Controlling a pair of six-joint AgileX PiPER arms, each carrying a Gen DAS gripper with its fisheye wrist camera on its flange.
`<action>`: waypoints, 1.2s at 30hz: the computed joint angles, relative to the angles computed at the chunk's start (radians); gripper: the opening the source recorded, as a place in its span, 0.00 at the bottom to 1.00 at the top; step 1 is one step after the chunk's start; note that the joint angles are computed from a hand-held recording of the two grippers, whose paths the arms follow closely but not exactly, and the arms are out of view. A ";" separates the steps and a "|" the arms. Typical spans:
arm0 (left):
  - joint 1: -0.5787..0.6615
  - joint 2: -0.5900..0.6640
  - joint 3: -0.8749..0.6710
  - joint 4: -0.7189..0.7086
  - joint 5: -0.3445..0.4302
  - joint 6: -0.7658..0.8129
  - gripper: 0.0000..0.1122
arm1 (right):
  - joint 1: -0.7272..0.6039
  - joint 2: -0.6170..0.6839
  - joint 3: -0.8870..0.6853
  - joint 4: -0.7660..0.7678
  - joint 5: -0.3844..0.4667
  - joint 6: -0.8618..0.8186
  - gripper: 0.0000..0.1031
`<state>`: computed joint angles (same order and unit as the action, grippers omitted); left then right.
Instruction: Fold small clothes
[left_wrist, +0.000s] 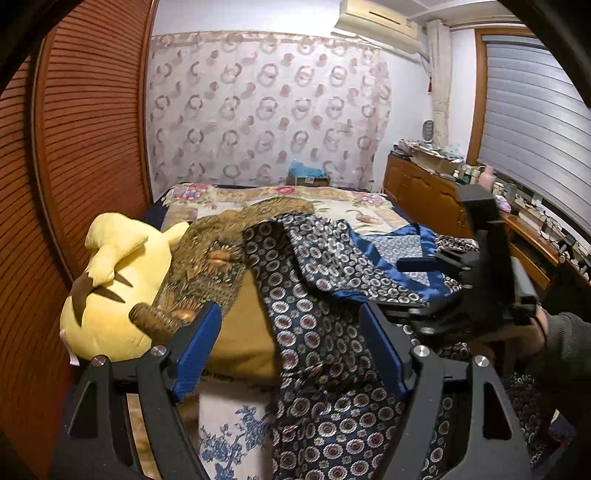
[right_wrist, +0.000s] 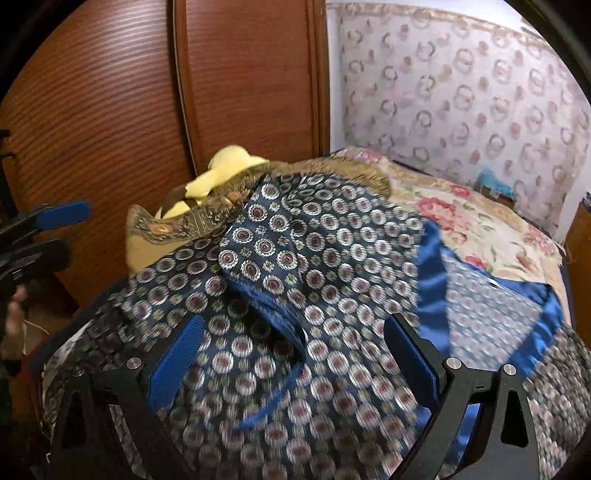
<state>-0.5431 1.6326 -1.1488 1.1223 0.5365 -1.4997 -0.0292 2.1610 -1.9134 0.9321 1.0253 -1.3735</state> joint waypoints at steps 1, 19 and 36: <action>0.000 -0.001 0.006 0.004 0.001 -0.009 0.69 | 0.016 0.022 -0.033 -0.017 0.000 0.019 0.95; -0.028 0.053 0.005 0.018 -0.017 -0.045 0.69 | 0.137 0.218 -0.410 -0.324 -0.194 0.418 0.94; -0.060 0.285 -0.296 -0.303 0.023 0.298 0.69 | -0.298 0.001 -0.026 0.074 0.062 -0.095 0.79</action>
